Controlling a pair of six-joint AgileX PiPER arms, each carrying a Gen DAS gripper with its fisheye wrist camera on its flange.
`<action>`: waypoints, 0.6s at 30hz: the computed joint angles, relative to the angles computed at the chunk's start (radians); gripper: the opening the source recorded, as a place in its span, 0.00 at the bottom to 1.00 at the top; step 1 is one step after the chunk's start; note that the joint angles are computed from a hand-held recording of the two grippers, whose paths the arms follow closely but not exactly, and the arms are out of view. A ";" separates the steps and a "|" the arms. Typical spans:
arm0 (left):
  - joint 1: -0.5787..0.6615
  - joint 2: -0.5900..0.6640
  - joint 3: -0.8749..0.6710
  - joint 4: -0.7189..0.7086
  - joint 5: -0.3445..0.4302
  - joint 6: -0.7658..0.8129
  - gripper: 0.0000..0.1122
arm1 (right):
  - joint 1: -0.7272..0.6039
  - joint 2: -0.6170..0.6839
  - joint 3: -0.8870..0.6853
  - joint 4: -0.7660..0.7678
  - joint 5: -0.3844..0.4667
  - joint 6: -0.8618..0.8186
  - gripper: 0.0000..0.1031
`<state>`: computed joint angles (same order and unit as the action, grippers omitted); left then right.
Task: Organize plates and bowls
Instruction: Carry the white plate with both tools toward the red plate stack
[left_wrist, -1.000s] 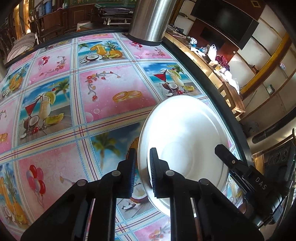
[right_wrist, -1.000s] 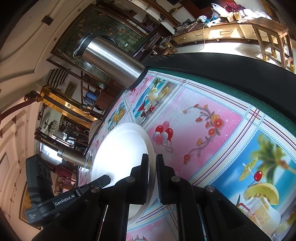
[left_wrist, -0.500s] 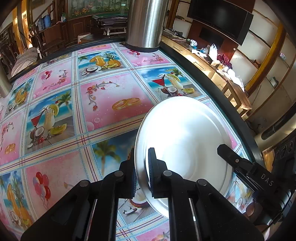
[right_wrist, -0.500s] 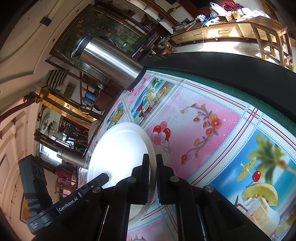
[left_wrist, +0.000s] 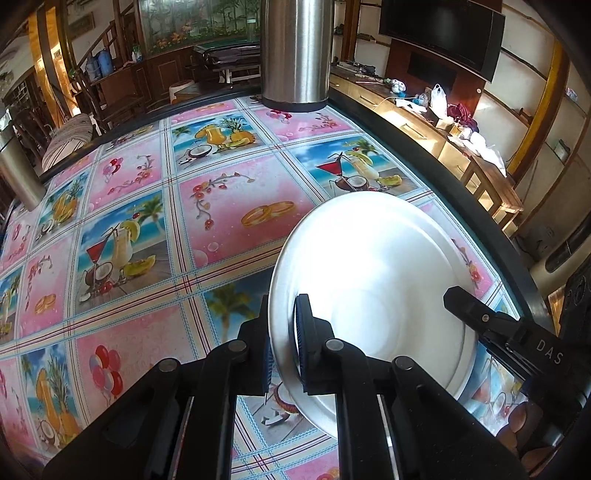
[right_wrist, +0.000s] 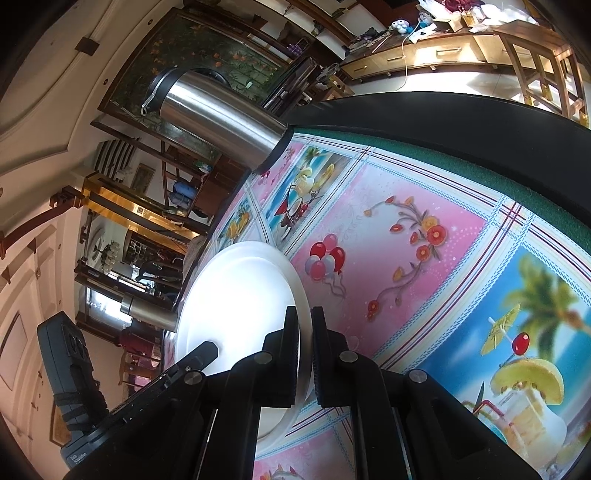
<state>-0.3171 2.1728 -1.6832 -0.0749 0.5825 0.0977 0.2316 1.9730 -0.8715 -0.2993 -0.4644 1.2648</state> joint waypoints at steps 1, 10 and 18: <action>-0.002 -0.007 0.010 0.018 -0.004 -0.013 0.08 | -0.001 0.002 -0.001 -0.009 -0.001 0.009 0.07; 0.033 -0.124 0.230 0.127 -0.091 -0.119 0.10 | 0.000 0.035 -0.040 -0.205 -0.034 0.177 0.07; 0.088 -0.278 0.498 0.333 -0.184 -0.313 0.12 | 0.103 0.042 -0.116 -0.323 0.056 0.197 0.08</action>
<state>-0.2292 1.8949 -1.1851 0.2577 0.3989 -0.2155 0.3345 2.0146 -0.9880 -0.6220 -0.4085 1.4616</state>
